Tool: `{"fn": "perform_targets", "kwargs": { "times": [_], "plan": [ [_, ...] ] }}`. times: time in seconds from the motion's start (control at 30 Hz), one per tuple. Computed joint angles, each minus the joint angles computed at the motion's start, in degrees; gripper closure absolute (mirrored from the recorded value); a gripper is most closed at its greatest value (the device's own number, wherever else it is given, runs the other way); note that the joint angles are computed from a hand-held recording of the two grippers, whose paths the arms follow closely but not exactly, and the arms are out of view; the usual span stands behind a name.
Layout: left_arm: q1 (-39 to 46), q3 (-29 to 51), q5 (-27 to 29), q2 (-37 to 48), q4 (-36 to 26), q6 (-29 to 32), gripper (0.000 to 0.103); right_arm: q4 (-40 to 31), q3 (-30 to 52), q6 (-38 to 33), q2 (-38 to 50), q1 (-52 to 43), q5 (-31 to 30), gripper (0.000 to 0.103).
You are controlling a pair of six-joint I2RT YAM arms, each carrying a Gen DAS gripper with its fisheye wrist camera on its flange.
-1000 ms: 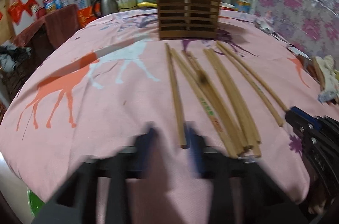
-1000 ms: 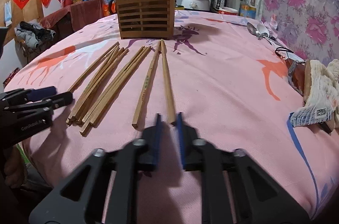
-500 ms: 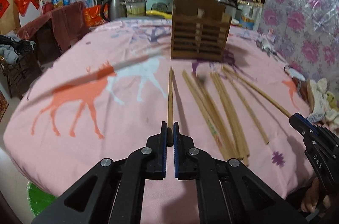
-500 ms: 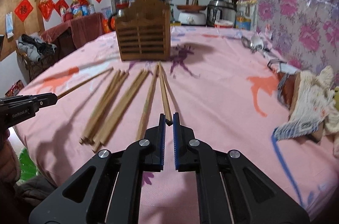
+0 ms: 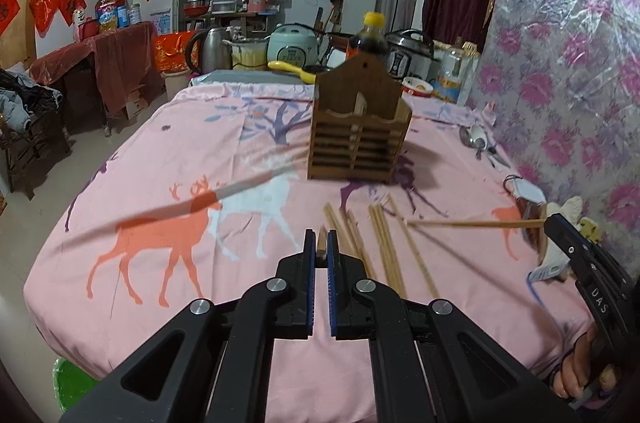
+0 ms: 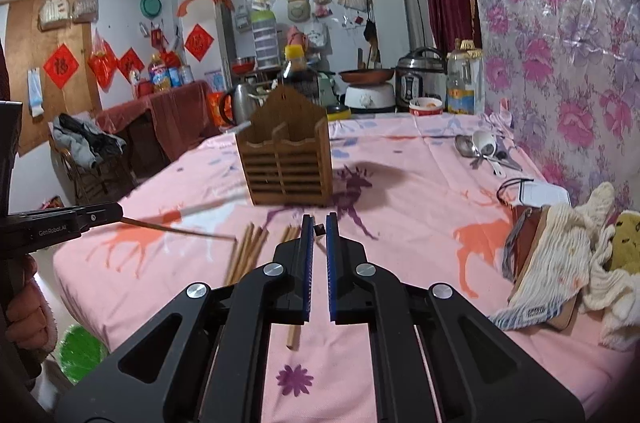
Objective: Organize utensils
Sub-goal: 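Lift both held chopsticks up over the wooden holder, then open the right tool over the holder while the left tool opens too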
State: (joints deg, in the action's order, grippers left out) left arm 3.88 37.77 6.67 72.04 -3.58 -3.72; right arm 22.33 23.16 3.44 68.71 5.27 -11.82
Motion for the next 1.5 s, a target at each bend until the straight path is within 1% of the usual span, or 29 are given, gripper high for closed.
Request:
{"fn": "perform_targets", "kwargs": {
  "times": [0.17, 0.4, 0.63, 0.73, 0.77, 0.8, 0.9, 1.0, 1.03, 1.13, 1.2, 1.23, 1.27, 1.3, 1.33, 1.4, 1.47, 1.5],
  "plan": [
    [0.13, 7.24, 0.18, 3.3, -4.16, 0.34, 0.097, -4.97, 7.21, -0.25, 2.8, 0.57, -0.12, 0.096],
    [-0.49, 21.46, 1.11, 10.93, -10.42, 1.08, 0.097, -10.82, 19.04, -0.46, 8.18, 0.63, -2.43, 0.097],
    [-1.48, 39.89, 2.78, 20.33, -17.26, 0.73, 0.097, -14.57, 31.49, -0.11, 15.4, 0.43, -4.81, 0.097],
    [-1.75, 48.13, 2.85, 24.2, -19.19, 0.52, 0.097, -16.57, 39.87, 1.72, 20.13, -0.01, -7.16, 0.097],
    [-1.85, 50.74, 2.69, 25.49, -19.69, 0.4, 0.097, -16.71, 41.9, 2.24, 21.25, 0.22, -7.23, 0.097],
    [-1.87, 53.37, 2.52, 26.89, -20.16, 0.38, 0.097, -16.98, 45.69, 2.91, 23.3, 0.47, -7.44, 0.097],
    [-2.17, 63.33, 1.13, 32.79, -22.21, 0.24, 0.097, -16.32, 54.58, 4.04, 28.6, 2.02, -5.54, 0.097],
    [-1.68, 72.74, 1.34, 39.14, -25.03, -0.45, 0.097, -16.81, 63.37, 4.76, 34.56, 3.54, -3.78, 0.097],
    [-1.54, 75.07, 1.19, 40.86, -25.6, -0.72, 0.097, -17.06, 66.76, 4.88, 37.37, 4.16, -2.92, 0.097],
    [-0.97, 80.83, 1.12, 46.53, -26.95, -1.57, 0.097, -17.93, 71.68, 4.66, 42.81, 5.13, -0.88, 0.097],
    [-0.33, 83.6, 2.31, 50.54, -28.79, -1.6, 0.097, -21.01, 75.12, 4.3, 47.18, 5.38, 0.26, 0.097],
    [-0.3, 83.76, 1.68, 51.53, -29.2, -1.69, 0.094, -23.05, 76.34, 3.9, 48.7, 5.34, 0.46, 0.093],
    [-0.27, 83.21, 0.58, 52.12, -29.31, -1.57, 0.078, -23.98, 76.76, 3.95, 49.51, 5.12, 0.69, 0.092],
    [-0.22, 81.62, -0.68, 51.95, -28.65, -1.56, 0.066, -24.88, 77.21, 4.2, 50.21, 4.74, 0.81, 0.092],
    [0.01, 79.02, -1.39, 50.96, -26.97, -1.78, 0.049, -25.38, 76.89, 4.49, 50.26, 4.22, 0.58, 0.09],
    [0.68, 73.0, -3.07, 48.15, -22.97, -2.0, 0.048, -23.93, 73.6, 5.0, 48.11, 3.24, 0.36, 0.086],
    [1.64, 68.46, -3.56, 45.33, -20.94, -2.32, 0.046, -22.06, 70.02, 5.31, 45.24, 2.6, 0.74, 0.074],
    [2.06, 67.31, -3.73, 44.47, -20.46, -2.58, 0.044, -20.97, 67.9, 5.54, 43.49, 2.28, 0.92, 0.071]
  ]
}}
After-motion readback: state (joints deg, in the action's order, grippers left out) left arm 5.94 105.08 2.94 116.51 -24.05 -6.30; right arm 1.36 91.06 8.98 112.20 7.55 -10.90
